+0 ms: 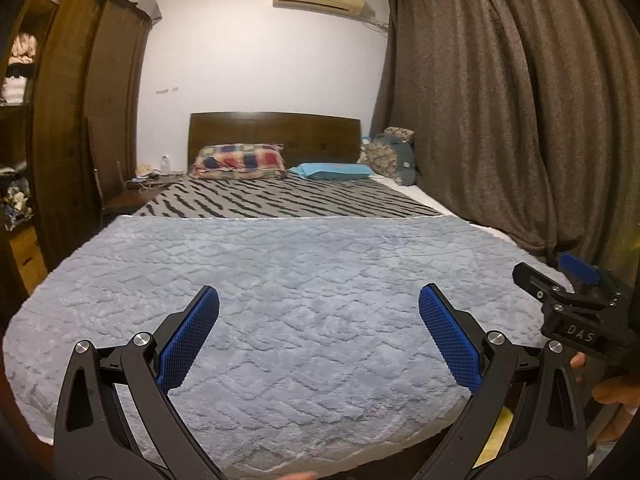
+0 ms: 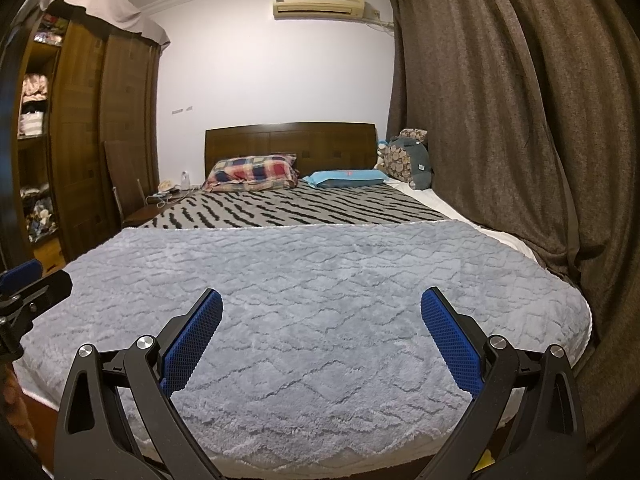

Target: Collect trash

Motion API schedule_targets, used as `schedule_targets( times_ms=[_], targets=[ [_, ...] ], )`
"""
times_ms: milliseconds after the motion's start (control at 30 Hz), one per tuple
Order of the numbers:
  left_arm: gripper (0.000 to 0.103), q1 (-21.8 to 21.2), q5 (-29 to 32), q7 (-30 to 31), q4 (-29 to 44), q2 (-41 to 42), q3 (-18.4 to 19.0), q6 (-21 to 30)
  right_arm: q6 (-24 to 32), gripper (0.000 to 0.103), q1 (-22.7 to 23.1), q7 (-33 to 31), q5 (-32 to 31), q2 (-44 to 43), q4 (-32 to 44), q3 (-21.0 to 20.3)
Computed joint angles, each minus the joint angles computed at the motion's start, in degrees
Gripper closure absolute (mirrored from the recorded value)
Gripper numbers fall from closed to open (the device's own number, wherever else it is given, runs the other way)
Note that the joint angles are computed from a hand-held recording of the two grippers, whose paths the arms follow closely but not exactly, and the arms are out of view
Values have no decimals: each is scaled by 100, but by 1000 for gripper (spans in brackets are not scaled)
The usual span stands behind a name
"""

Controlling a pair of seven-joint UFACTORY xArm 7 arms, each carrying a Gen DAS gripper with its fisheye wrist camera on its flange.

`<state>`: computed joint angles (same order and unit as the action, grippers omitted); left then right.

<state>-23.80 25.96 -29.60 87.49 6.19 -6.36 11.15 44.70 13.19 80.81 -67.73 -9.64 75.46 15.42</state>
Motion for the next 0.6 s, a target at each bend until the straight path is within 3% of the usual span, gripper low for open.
schedule_targets(
  times_ms=[300,600],
  targets=[
    [8,-29,157,-173,30,11,47,24,30,3,7,53,-33,6,-3,1],
    [8,-112,955,-882,87,-14,145,240,14,3,4,48,-22,-2,-14,-7]
  ],
)
